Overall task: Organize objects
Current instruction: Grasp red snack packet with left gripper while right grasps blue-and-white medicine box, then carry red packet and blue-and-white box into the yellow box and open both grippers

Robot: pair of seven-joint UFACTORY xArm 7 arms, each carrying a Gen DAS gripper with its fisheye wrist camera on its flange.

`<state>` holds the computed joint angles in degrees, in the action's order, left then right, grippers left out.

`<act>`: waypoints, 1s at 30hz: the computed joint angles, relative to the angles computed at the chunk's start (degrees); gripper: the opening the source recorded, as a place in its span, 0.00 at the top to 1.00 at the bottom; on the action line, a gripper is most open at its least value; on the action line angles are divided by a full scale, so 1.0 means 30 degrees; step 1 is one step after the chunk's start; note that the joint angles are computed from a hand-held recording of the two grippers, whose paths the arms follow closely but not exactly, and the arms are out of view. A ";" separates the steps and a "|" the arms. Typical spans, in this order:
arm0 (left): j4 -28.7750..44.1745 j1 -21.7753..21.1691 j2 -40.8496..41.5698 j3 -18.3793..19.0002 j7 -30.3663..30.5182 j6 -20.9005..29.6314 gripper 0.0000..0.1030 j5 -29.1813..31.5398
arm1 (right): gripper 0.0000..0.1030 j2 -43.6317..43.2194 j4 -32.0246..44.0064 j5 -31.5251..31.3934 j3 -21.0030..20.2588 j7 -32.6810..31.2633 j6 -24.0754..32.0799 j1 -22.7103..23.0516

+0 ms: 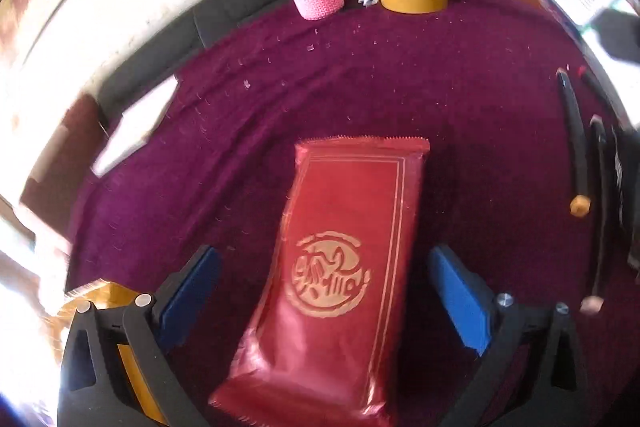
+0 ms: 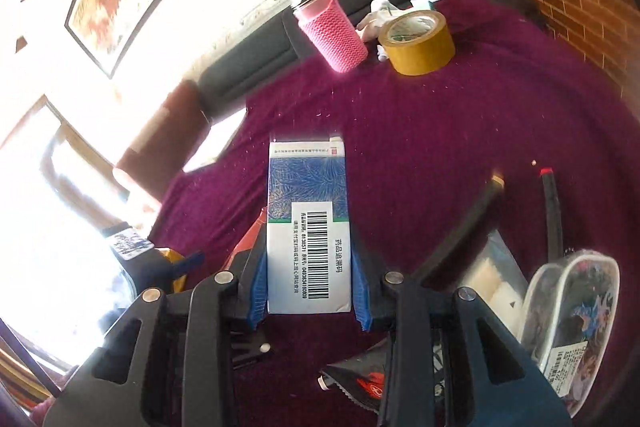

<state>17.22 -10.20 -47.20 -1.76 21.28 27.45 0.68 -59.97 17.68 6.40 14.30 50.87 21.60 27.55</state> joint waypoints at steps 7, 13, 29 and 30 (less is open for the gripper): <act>0.2508 -0.0373 0.0574 0.2694 0.0810 0.4933 0.56 -0.3746 | 0.69 0.0781 -0.0260 0.0311 -0.0491 -0.0320 -0.1582 0.0593; 0.2081 0.0545 -0.2917 0.3641 0.1172 0.7132 0.62 -0.5364 | 0.69 0.0785 -0.0261 0.0264 -0.0032 0.0050 -0.1626 0.0620; 0.4944 0.8075 -0.7229 0.9937 0.4675 1.3181 0.62 -0.2720 | 0.69 0.2871 0.2034 -0.0849 0.1471 0.0238 -0.0660 0.0705; 0.5110 0.8597 -0.6960 1.0327 0.5004 1.3382 0.62 -0.2345 | 0.69 0.3358 0.2514 -0.0758 0.1635 0.0260 -0.0728 0.1027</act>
